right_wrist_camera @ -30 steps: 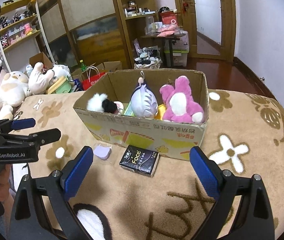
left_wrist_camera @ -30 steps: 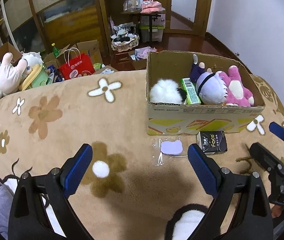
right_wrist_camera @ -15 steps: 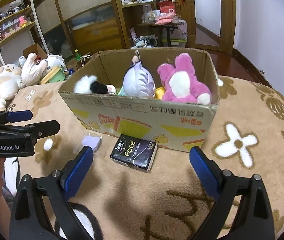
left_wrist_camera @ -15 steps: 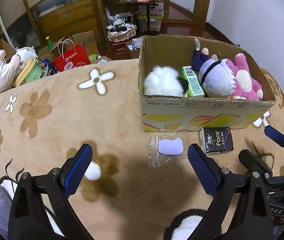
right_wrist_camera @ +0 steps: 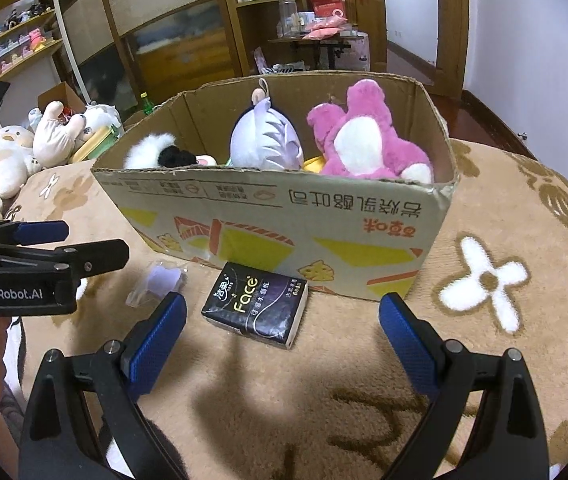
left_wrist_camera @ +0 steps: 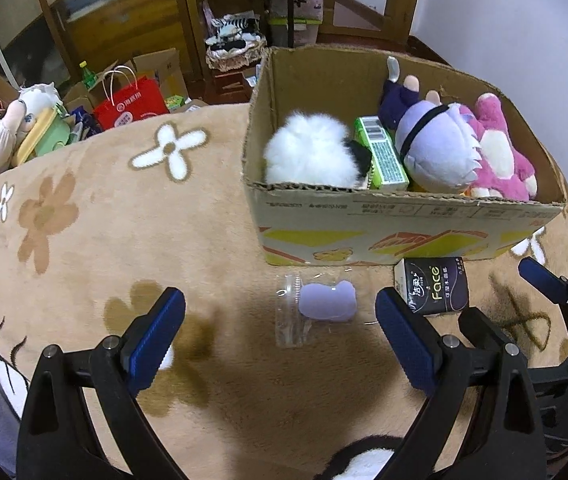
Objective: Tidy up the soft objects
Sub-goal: 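Grasp the clear plastic bag with the left tool while the right tool grasps the black Face pack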
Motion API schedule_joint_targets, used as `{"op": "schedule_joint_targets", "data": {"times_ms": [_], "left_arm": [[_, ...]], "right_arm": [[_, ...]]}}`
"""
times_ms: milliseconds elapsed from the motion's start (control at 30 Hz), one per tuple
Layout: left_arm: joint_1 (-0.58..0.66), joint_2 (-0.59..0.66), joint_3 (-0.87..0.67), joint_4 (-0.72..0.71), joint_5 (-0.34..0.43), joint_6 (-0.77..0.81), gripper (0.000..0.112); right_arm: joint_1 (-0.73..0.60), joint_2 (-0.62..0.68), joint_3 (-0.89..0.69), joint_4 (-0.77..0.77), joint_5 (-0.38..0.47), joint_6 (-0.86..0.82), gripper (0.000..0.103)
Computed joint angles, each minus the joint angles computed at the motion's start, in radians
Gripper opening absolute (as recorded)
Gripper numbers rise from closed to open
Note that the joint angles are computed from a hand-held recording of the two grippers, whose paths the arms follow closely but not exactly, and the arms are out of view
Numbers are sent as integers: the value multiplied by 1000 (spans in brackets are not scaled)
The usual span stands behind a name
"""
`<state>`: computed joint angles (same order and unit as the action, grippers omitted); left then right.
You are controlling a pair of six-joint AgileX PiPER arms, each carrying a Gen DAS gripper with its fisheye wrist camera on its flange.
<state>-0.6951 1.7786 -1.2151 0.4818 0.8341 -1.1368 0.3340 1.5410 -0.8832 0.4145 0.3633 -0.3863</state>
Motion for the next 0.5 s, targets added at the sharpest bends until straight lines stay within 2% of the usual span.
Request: {"op": "schedule_joint_targets", "data": {"times_ms": [267, 500], "left_arm": [[41, 47, -27, -98, -44, 91, 95], [85, 100, -52, -203, -78, 199, 95]], "right_arm": [[11, 52, -21, 27, 0, -45, 101], [49, 94, -35, -45, -21, 17, 101]]}}
